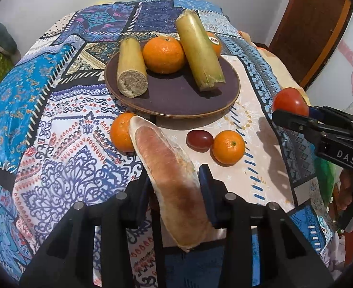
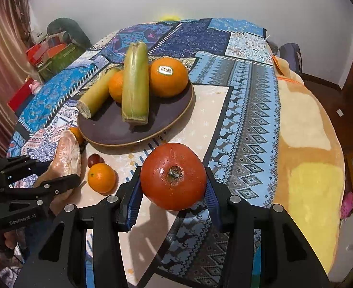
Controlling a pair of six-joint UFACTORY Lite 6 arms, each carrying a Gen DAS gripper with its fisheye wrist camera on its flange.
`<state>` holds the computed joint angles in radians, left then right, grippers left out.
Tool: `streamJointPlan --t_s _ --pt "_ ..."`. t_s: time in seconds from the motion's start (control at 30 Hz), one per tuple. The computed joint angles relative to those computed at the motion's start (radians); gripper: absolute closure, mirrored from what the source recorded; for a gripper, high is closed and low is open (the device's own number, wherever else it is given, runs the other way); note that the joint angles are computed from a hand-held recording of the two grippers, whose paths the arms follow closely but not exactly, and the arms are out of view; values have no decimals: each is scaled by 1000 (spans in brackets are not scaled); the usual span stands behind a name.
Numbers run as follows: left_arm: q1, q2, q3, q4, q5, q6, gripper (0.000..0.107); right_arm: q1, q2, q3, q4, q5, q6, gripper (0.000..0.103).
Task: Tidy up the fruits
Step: 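Carry the tomato onto the plate with the right tool while the left tool lays the pink segment there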
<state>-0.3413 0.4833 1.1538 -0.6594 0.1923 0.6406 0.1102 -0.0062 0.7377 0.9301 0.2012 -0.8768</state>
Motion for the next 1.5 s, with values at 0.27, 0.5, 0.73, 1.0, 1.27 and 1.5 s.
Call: streamJointPlan --t_s 0.27,0.5,0.73,1.0,1.27,1.5 --pt "34 -130 -86 -173 -6 177 68 20 -29 7 -100 -5 116 59" --pt "63 -189 -79 -279 24 283 68 45 -36 38 -188 -10 206 59" --pt "66 -127 36 -279 48 273 68 52 18 115 -151 -19 167 59" --pt "51 -2 209 -221 71 210 68 53 124 218 -58 -32 72 59" --pt "30 152 404 -116 80 102 68 42 252 332 62 -37 -33 59" --pt "33 305 592 -1 109 -26 68 52 340 407 -2 -61 20 59"
